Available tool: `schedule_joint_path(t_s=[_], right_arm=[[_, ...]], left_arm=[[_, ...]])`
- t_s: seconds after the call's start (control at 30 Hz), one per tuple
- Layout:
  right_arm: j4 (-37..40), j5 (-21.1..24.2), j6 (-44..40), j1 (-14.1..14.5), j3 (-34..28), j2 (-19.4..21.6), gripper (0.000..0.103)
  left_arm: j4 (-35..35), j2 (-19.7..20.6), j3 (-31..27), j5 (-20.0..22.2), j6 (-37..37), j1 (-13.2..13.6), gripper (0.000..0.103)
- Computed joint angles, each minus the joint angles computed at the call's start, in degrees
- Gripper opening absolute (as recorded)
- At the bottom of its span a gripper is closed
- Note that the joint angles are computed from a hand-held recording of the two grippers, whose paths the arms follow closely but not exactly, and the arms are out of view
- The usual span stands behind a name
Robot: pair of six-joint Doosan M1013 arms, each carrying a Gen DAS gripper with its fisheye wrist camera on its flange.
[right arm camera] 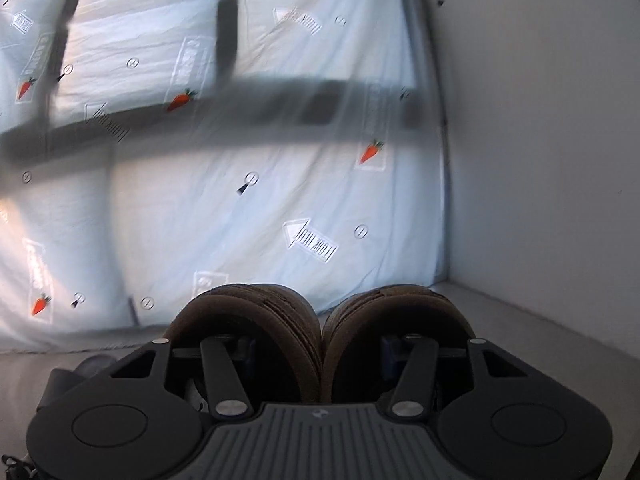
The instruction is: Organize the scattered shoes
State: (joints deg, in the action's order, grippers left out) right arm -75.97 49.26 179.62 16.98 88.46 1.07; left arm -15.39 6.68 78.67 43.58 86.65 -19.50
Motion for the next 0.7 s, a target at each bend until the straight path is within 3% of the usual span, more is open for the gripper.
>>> schedule_joint_path(t_s=[0.13,0.27,0.5,0.7], right_arm=[[-10.23,8.35,5.14,1.28,-0.58,0.83,0.054],[-15.3,15.52,5.25,1.25,-1.73,0.62,0.054],[-18.76,24.97,-0.1,1.55,-1.46,-1.76,0.054],[-18.26,30.25,-0.95,-0.13,-0.66,-2.62,0.054]], left_arm=[[-5.85,1.0,-0.94,1.95,7.12,1.83,0.079],[-11.28,2.65,-2.44,4.8,12.96,2.99,0.079],[-16.77,3.63,-3.3,3.5,18.58,3.06,0.079],[-15.27,4.8,-4.47,2.46,16.74,2.06,0.079]])
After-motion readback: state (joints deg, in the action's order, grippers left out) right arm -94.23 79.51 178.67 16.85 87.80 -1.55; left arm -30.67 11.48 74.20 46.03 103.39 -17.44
